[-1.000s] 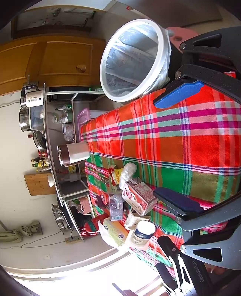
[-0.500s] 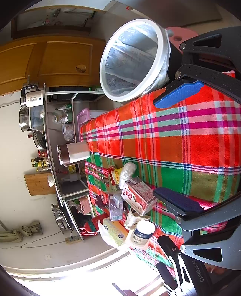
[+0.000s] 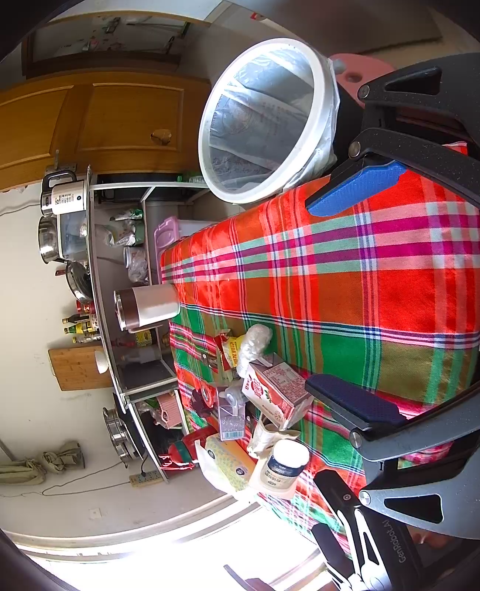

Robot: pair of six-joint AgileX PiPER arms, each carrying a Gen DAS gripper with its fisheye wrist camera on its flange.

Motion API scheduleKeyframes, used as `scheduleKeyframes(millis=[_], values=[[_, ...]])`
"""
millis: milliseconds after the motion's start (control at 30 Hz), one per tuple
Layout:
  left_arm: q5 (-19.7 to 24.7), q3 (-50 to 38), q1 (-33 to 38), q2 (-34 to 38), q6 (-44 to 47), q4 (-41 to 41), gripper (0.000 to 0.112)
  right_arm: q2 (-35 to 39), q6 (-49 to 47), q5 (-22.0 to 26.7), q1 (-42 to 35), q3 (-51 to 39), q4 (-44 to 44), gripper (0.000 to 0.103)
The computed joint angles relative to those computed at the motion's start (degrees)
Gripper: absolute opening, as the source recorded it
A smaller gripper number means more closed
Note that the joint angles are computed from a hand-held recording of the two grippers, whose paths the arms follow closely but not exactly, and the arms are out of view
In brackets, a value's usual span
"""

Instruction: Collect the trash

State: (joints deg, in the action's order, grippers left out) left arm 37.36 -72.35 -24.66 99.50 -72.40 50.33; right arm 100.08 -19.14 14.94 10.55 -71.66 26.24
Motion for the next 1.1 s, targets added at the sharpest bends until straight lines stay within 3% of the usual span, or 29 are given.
scheduleKeyframes(millis=[633, 900, 1100], values=[[-1.8, 0.49, 1.57, 0.09, 1.76, -1.42, 0.102, 1.2, 2.6, 0.6, 0.55, -1.39, -2.14, 0.088], [-8.05, 4.42, 7.33, -2.39, 5.9, -4.36, 0.102, 5.84, -4.62, 3.75, 1.09, -7.62, 6.9, 0.088], [-12.61, 6.32, 13.02, -2.81, 13.47, -11.1, 0.102, 12.16, -9.24, 9.86, 2.29, -16.01, 12.98, 0.088]])
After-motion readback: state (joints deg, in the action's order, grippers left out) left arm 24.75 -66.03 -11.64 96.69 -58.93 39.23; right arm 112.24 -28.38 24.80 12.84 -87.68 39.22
